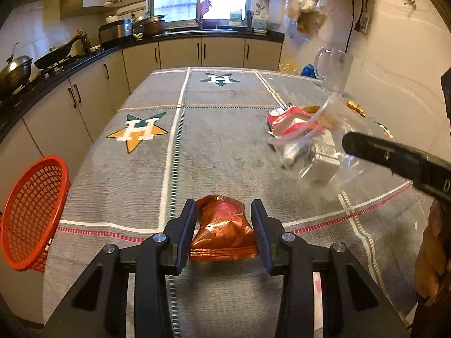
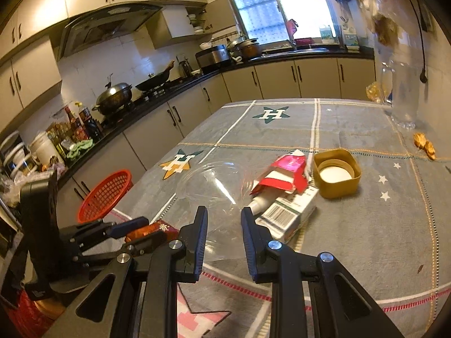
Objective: Collect trash
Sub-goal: 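Lift the red chip bag with the left tool, then carry the chip bag with the left tool while the right tool carries the clear cup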
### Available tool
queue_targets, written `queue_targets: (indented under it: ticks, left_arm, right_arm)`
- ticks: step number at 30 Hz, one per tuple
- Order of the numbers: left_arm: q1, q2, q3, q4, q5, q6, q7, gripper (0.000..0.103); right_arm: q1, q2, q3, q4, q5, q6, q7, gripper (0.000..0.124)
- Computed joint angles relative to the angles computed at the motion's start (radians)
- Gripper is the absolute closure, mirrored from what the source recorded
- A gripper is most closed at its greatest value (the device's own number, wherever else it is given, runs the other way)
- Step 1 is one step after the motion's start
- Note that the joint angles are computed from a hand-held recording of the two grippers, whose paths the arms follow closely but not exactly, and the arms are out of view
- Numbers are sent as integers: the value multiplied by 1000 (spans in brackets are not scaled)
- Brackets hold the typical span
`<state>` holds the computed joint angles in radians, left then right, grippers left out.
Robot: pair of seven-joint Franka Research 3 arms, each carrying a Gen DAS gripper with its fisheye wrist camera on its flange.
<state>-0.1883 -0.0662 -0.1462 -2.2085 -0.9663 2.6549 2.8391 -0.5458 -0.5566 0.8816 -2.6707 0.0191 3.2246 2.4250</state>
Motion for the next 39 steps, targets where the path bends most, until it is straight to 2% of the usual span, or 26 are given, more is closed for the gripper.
queue_targets:
  ticks: [14, 20, 28, 33, 39]
  left_arm:
    - [18, -11, 18, 8, -49, -15, 41, 65]
    - [26, -2, 13, -1, 24, -21, 5, 65]
    - [28, 18, 4, -24, 144, 12, -81, 65]
    - [29, 21, 2, -26, 144, 21, -76, 65]
    - [30, 11, 6, -26, 75, 13, -33, 68]
  right_arm:
    - [14, 12, -3, 34, -33, -34, 27, 98]
    - [25, 33, -17, 36, -54, -35, 39, 98]
    - [46, 47, -37, 28, -57, -23, 38, 98]
    - [49, 47, -39, 25, -51, -20, 34, 98]
    - [57, 46, -42, 25, -43, -21, 34, 98]
